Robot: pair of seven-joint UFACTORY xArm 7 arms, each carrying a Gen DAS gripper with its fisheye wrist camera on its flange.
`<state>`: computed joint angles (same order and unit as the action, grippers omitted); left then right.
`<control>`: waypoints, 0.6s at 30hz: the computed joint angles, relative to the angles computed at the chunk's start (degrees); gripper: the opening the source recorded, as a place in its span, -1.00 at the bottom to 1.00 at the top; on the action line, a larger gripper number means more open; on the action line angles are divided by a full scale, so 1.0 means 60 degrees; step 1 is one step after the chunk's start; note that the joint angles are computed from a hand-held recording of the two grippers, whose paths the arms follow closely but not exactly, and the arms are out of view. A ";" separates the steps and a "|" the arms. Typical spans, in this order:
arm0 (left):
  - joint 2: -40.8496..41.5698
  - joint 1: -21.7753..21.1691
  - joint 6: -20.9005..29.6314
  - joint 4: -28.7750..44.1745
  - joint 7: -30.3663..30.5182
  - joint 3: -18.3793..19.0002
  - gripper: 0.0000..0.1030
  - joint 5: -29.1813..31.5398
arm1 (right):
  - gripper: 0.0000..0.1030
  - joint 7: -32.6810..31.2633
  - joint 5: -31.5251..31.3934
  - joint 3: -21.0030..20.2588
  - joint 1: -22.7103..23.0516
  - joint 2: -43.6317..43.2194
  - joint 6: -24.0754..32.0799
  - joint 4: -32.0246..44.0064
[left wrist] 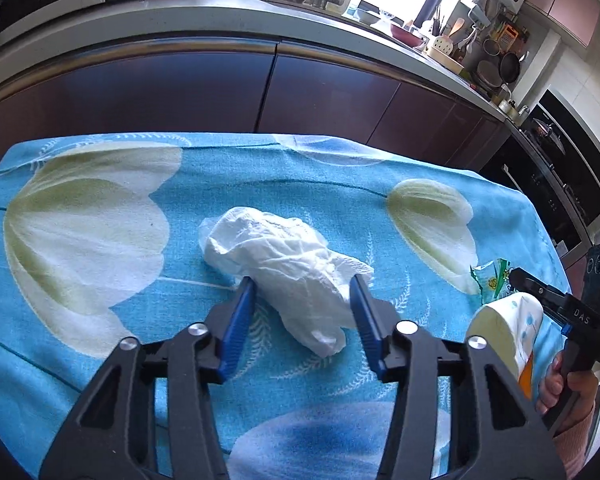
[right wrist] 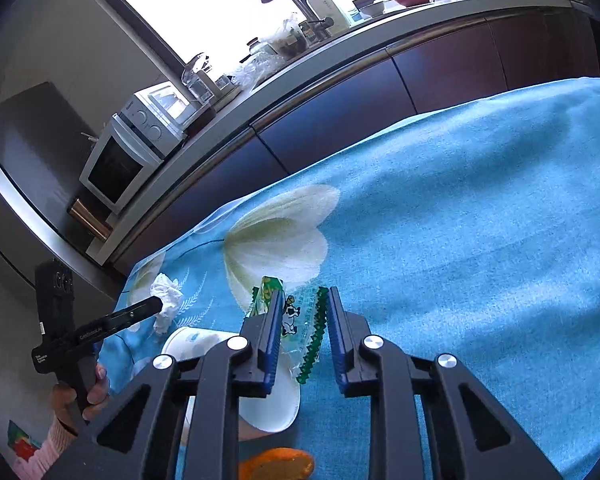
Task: Collect trash
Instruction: 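Grasp the white tissue with the left tool while the right grasps the clear wrapper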
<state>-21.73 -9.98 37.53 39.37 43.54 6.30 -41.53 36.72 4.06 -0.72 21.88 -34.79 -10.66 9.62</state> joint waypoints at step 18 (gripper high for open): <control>-0.1539 -0.0046 -0.0125 -0.0945 0.0388 0.0429 -0.63 0.0342 | -0.68 0.0251 0.0004 0.1590 -0.1450 -0.0359 -0.0386 0.0044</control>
